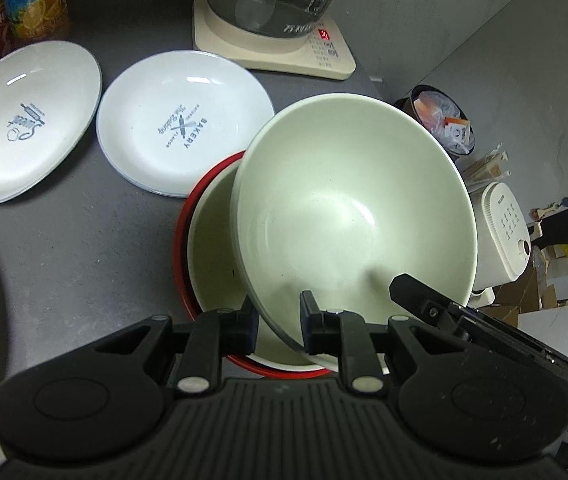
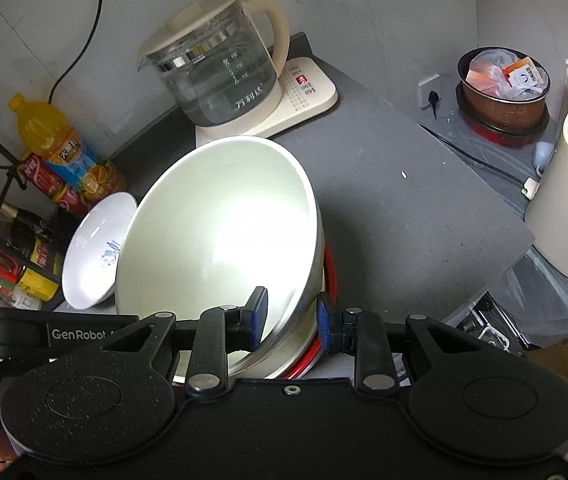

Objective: Organize plates and bowls
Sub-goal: 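Lower the smaller cream bowl onto the stack and open the right gripper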

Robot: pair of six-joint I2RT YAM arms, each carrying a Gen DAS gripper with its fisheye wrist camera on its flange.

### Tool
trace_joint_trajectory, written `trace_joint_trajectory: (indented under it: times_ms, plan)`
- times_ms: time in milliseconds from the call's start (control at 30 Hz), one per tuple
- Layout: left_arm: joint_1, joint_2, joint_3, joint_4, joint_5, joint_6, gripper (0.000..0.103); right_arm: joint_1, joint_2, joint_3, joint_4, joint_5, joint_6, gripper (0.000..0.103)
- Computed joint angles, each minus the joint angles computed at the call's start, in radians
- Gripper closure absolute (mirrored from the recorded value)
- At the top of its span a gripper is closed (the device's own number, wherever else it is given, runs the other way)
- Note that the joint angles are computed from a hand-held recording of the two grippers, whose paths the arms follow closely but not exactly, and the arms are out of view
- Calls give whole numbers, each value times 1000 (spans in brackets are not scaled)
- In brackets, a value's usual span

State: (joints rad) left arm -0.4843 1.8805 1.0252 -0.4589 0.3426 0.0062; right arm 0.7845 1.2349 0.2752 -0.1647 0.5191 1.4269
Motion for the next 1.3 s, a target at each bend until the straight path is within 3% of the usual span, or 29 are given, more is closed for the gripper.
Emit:
trace_joint_trajectory:
  times_ms: [233, 633, 867, 1000, 1300]
  plan:
    - [11, 85, 53, -32, -19, -11, 83, -37, 59, 8, 64, -25, -37, 80]
    - [62, 58, 91, -84, -4, 15, 79, -68, 132, 30, 96, -49, -65, 87]
    - [94, 38, 84, -71, -11, 23, 78, -63, 119, 32, 76, -36, -65, 86]
    - [102, 36, 82, -69, -9, 23, 78, -39, 97, 49, 11, -9, -45, 81]
    - [120, 6, 63, -59, -5, -2, 75, -2, -55, 36, -90, 35, -52, 79]
